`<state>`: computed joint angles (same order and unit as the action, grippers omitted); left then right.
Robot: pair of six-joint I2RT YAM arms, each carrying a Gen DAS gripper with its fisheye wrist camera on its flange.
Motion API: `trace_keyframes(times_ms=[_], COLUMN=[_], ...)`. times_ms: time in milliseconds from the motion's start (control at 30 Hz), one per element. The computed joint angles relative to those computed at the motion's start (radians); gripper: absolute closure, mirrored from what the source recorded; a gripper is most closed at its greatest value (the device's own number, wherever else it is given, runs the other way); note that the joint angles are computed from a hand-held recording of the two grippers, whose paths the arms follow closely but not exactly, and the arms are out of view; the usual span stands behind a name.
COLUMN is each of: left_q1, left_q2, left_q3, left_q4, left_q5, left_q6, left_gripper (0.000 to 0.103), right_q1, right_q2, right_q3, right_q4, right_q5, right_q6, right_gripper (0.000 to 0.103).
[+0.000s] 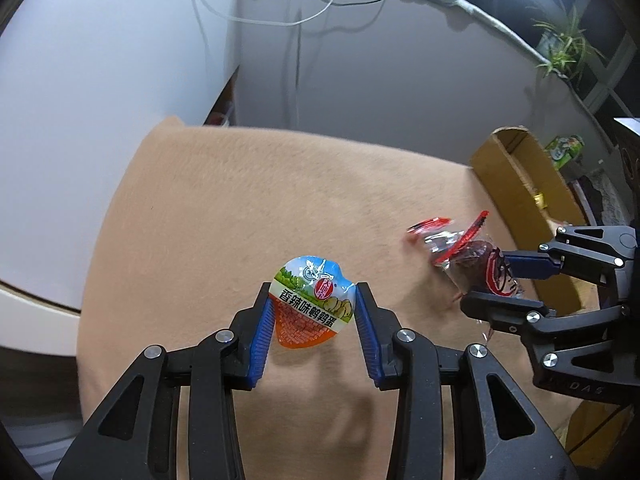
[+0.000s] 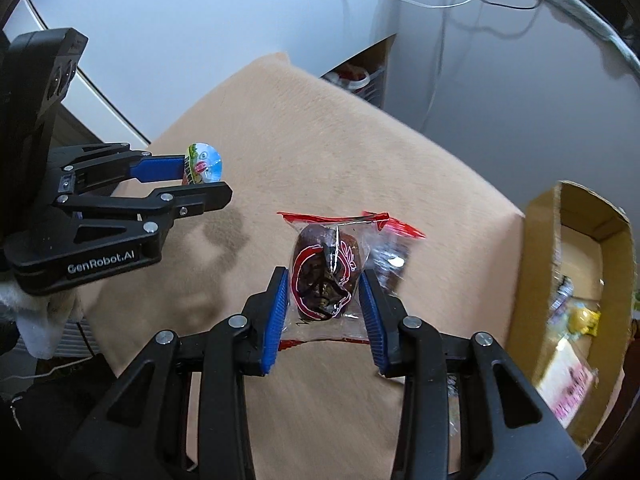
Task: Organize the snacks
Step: 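Grasp the orange jelly cup with the left tool while the right tool grasps a red-wrapped chocolate, then carry both snacks over the box and open both tools to drop them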
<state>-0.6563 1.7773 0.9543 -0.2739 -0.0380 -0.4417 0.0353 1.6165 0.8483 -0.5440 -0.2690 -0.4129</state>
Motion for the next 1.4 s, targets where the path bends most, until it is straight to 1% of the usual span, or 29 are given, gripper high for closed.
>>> trace_keyframes(times_ms=[100,267,500,733,967,1400], left_q1=[-0.015,-0.048,-0.094,-0.147,-0.181,-0.228], left_q2=[-0.013,0.006,0.061,0.165,0.279,0.514], left_q3=[0.028,0.095,0.197,0.369,0.556,0.937], left_q4=[-0.021,-0.043,-0.064,-0.113,-0.169,-0.308], left_q5=[0.004,0.008,0.024,0.035,0.049,0.06], left_q6=[0.008,0.016,0.029,0.051,0.078,0.099], left_gripper=[0.066,0.066,0.066,0.066,0.066,0.066], right_q1=[-0.055,-0.169,-0.37,-0.495,-0.572,-0.621], right_q2=[-0.033,-0.089,-0.097,-0.039,0.052,0.253], right_q3=[0.009,0.006,0.053,0.15,0.258,0.468], right_q4=[-0.041,-0.088,-0.151,-0.179,-0.183,-0.189], right_q5=[-0.011,-0.029,-0.061,-0.055,-0.04,-0.013], right_q6=[-0.026,-0.076,-0.164,-0.212,-0.231,-0.196], right_gripper=[0.065,0.065,0.065,0.065,0.065,0.065])
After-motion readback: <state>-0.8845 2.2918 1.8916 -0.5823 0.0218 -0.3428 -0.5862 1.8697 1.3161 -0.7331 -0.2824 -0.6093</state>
